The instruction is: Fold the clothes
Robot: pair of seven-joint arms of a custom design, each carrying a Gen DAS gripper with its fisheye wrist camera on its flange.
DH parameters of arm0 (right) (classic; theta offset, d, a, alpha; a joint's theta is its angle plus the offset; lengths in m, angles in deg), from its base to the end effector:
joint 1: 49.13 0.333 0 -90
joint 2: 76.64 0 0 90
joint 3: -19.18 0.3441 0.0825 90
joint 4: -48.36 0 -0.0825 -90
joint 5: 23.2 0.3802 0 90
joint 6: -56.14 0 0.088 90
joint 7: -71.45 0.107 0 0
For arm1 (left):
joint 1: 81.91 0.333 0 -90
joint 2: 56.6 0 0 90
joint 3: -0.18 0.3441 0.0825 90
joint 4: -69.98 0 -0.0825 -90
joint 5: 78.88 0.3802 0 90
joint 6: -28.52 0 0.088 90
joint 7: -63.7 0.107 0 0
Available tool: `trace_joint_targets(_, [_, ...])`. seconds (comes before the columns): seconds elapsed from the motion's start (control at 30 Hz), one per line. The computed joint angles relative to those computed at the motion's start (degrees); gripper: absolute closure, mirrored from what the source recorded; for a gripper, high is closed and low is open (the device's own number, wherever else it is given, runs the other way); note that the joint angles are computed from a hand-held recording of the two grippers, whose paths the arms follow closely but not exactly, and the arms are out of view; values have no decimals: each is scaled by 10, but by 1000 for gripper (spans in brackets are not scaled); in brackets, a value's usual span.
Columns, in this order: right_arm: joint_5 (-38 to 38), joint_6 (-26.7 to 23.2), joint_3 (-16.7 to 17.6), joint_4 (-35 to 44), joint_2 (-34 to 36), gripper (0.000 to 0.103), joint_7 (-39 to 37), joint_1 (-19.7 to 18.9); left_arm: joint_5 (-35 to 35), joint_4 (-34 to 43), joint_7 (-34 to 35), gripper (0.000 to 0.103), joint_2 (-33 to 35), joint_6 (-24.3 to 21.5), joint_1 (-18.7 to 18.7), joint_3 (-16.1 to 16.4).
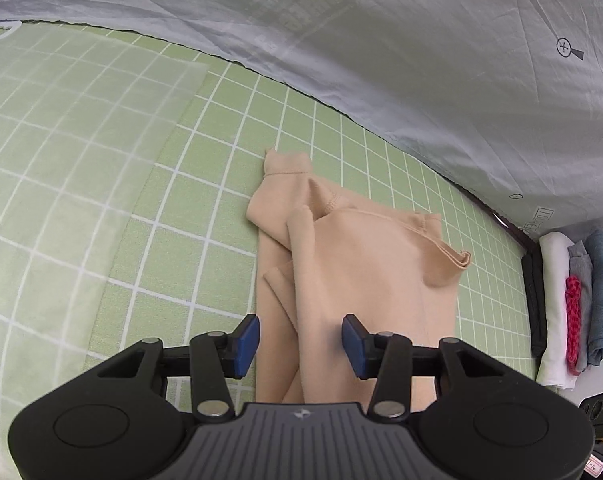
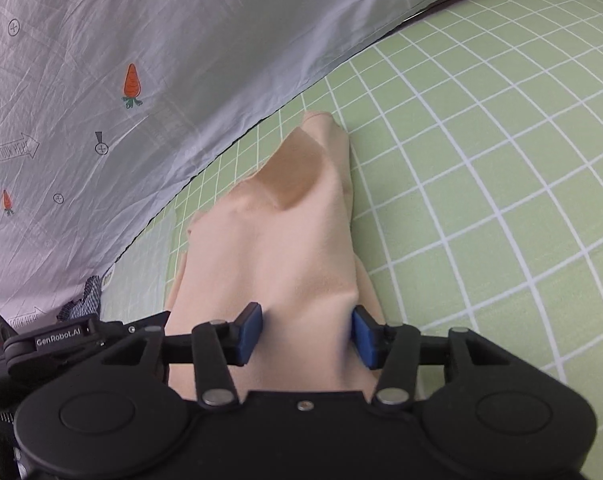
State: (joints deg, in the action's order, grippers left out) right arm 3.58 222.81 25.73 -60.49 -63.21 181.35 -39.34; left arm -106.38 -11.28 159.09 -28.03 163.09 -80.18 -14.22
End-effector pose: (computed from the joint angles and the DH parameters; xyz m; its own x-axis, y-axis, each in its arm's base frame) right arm 0.6424 0.1531 0.4950 -0.2440 -0.7734 -0.5850 -0.7183 0.5495 -0.4268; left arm 0.7346 -0.1296 0.4951 -0.0970 -0.8565 0.5069 -0.9249 -0.1105 -0.3638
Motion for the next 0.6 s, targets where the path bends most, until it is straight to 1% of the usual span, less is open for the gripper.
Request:
trace_joint_targets(0.1, [-75,-7,-33,30,20,49,27,18,11,42,11,56,26,-16,-3,-2])
trace_joint_targets(0.13, [-99,-9,-43,43,29,49,35,22,21,70,9,56,42,-29,-8,-1])
trace_joint_targets(0.17, [-106,-6,-40,59,42,49,27,15,28,93,7,56,55,-39,-12,-1])
trace_joint_targets(0.2, [-100,-5,-29,76,55,49,12,2,32,112,6,56,67,-45,-15,-3])
trace_joint_targets(0.27, [-87,-23,-10,117,84,49,-16,-20,40,136,0,58,81,-49,-21,-3])
trace_joint_targets(0.3, [-93,-32,-11,133,94,49,-21,-20,44,142,-4,58,85,-47,-24,-3])
trace_joint_targets(0.33, [-102,-40,-14,146,103,53,-24,-17,48,148,-9,67,89,-45,-26,-3])
trace_joint_targets(0.37, [-111,-48,-18,160,111,58,-27,-14,52,152,-12,78,92,-41,-29,-2])
trace_joint_targets(0.4, [-128,-49,-27,163,113,77,-25,-5,57,140,-10,98,85,-24,-31,-2])
trace_joint_targets(0.43, [-147,-40,-37,159,111,95,-24,5,61,127,-6,98,78,-7,-33,-2])
trace_joint_targets(0.47, [-162,-19,-43,150,106,94,-25,12,61,108,13,99,68,19,-31,-6])
trace_joint_targets(0.57, [-204,68,-58,119,91,95,-31,27,51,35,89,99,27,135,-23,-25])
trace_joint_targets(0.6, [-212,94,-61,114,89,95,-33,29,34,19,121,99,21,171,-13,-41])
